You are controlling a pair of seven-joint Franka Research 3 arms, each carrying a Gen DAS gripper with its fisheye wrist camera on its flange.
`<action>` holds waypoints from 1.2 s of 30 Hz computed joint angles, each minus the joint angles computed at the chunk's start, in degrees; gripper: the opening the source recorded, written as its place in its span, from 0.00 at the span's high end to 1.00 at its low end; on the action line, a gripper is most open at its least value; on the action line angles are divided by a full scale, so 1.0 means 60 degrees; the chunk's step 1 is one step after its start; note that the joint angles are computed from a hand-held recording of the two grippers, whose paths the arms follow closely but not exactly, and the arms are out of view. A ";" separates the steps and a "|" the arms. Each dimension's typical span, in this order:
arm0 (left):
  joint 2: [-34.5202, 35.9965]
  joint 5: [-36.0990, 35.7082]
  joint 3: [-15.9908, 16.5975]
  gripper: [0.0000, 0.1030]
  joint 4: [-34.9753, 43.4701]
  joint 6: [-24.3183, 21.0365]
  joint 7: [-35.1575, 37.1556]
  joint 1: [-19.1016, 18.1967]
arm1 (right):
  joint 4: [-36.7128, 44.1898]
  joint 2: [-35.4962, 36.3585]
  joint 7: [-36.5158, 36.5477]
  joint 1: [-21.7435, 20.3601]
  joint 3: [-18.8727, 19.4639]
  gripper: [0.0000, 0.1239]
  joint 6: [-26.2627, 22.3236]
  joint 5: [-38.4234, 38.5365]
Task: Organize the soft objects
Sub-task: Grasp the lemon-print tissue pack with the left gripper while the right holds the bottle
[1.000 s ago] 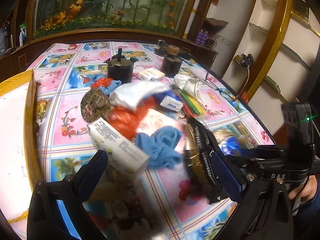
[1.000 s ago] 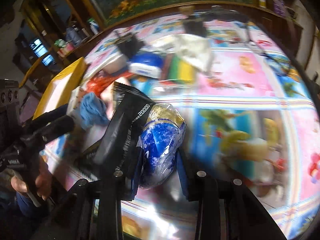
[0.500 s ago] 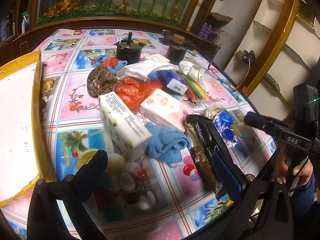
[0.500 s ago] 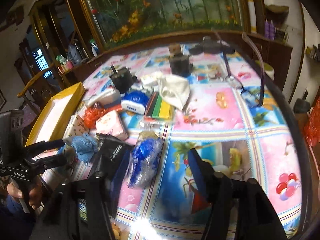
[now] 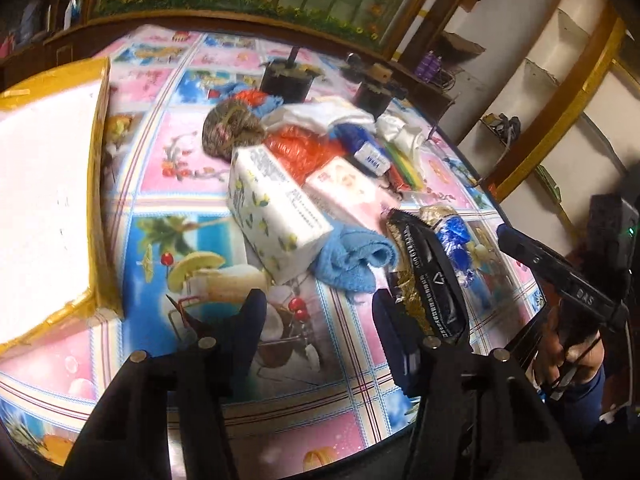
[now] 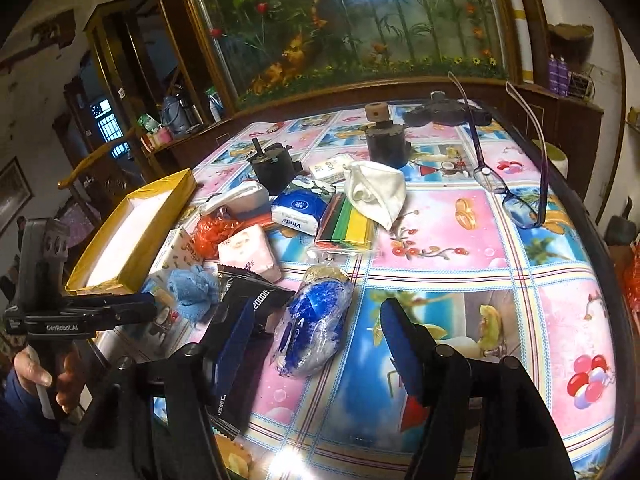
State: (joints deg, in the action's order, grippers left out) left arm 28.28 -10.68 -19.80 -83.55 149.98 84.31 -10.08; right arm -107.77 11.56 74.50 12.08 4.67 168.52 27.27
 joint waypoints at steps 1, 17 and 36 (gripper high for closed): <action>0.0046 -0.0070 -0.0040 0.47 0.0010 0.0068 -0.0012 0.0011 | 0.0005 -0.0007 -0.0077 -0.0028 0.0028 0.44 -0.0073 0.0040; 0.1756 0.1717 0.0975 0.46 0.3299 -0.1587 -0.2469 -0.0814 | -0.0053 -0.0012 -0.1146 -0.0412 0.0320 0.44 -0.0232 0.1978; 0.3311 0.2547 0.1335 0.63 0.5918 -0.2927 -0.2688 -0.1202 | 0.0600 0.0411 0.0891 0.0036 -0.0081 0.43 -0.0964 0.0194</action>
State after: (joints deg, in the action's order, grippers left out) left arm 48.14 4.60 -11.79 -48.04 132.41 68.18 -17.29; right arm -104.17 14.03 79.85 12.30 4.18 162.74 28.43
